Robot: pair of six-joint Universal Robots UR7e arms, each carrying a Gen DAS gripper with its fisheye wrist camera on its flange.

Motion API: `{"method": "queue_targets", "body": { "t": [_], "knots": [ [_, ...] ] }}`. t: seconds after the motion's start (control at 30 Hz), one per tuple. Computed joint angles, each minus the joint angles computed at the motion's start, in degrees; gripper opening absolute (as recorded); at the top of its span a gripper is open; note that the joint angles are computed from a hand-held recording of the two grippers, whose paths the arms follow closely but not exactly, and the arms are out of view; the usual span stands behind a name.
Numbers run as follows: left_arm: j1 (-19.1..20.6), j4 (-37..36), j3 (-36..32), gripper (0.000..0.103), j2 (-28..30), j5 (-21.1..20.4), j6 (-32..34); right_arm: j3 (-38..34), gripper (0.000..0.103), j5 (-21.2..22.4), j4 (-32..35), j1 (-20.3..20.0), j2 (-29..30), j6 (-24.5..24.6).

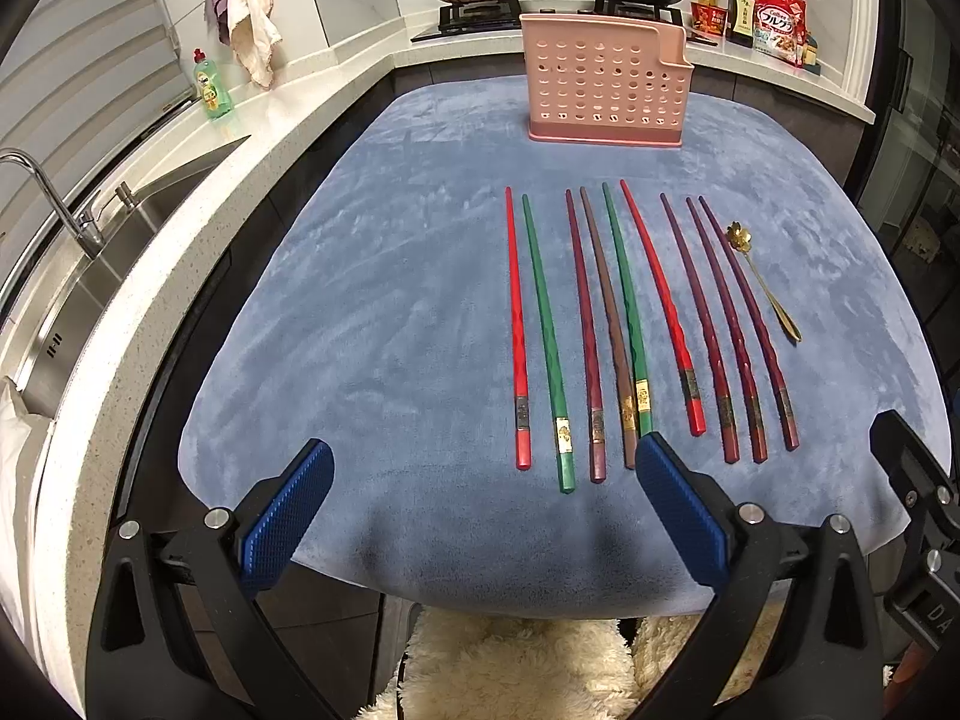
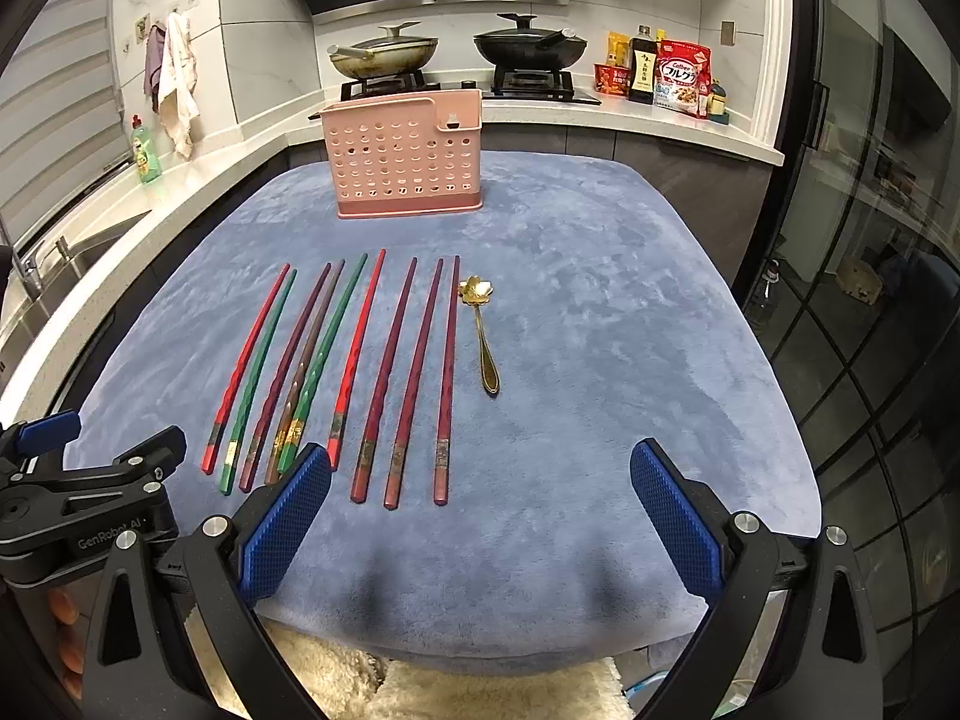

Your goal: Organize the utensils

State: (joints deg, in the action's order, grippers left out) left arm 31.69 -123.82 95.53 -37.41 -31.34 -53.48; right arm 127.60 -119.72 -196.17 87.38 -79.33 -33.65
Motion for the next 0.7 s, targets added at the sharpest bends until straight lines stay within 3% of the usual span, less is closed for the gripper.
{"method": "queue_targets", "body": {
  "t": [0.13, 0.33, 0.7],
  "knots": [
    [0.00, 0.58, -0.09, 0.096, 0.49, 1.77, 0.07, -0.30, 0.096, 0.05, 0.13, -0.26, 0.35, 0.22],
    [0.83, -2.76, 0.37, 0.096, 0.52, 0.72, 1.97, -1.05, 0.096, 0.16, 0.96, -0.97, 0.92, 0.84],
    [5.72, -6.95, 0.04, 0.096, 1.19, 1.56, 4.88, -5.17, 0.096, 0.82, 3.04, -3.15, 3.56, 1.78]
  ]
}}
